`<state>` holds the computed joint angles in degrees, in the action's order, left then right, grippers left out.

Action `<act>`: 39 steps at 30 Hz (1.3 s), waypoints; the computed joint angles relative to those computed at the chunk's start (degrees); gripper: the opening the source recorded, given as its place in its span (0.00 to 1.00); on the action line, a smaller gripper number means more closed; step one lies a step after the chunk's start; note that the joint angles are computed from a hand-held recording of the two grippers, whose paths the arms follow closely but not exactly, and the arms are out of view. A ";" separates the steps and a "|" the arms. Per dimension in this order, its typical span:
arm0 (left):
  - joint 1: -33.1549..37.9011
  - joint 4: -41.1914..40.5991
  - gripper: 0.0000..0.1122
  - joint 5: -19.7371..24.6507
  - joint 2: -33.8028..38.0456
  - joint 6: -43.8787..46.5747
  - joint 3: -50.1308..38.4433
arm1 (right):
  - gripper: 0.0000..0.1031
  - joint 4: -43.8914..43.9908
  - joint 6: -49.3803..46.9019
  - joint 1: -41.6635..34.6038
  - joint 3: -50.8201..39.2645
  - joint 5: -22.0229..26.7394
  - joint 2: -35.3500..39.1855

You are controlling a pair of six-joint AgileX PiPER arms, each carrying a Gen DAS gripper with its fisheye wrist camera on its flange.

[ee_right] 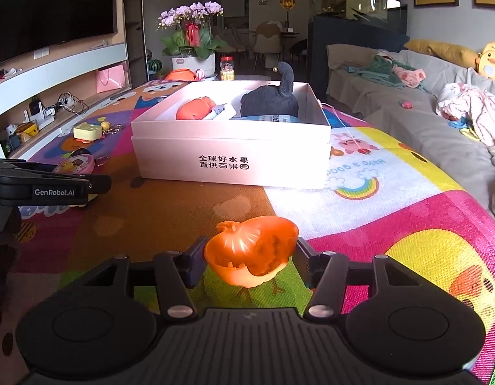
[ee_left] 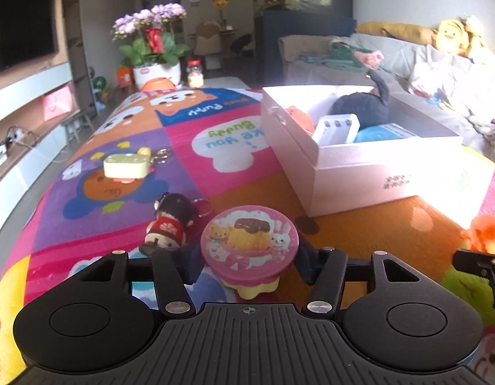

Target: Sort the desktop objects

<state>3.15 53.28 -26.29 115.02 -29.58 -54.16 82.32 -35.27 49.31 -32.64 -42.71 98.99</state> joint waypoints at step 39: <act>3.17 12.50 0.87 -9.22 -1.40 -7.42 -4.72 | 0.54 11.85 -37.62 -5.60 -1.20 0.78 -31.56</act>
<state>6.33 65.78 -35.51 113.61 -37.00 -58.88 94.17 -72.88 43.71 -33.84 -41.93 67.43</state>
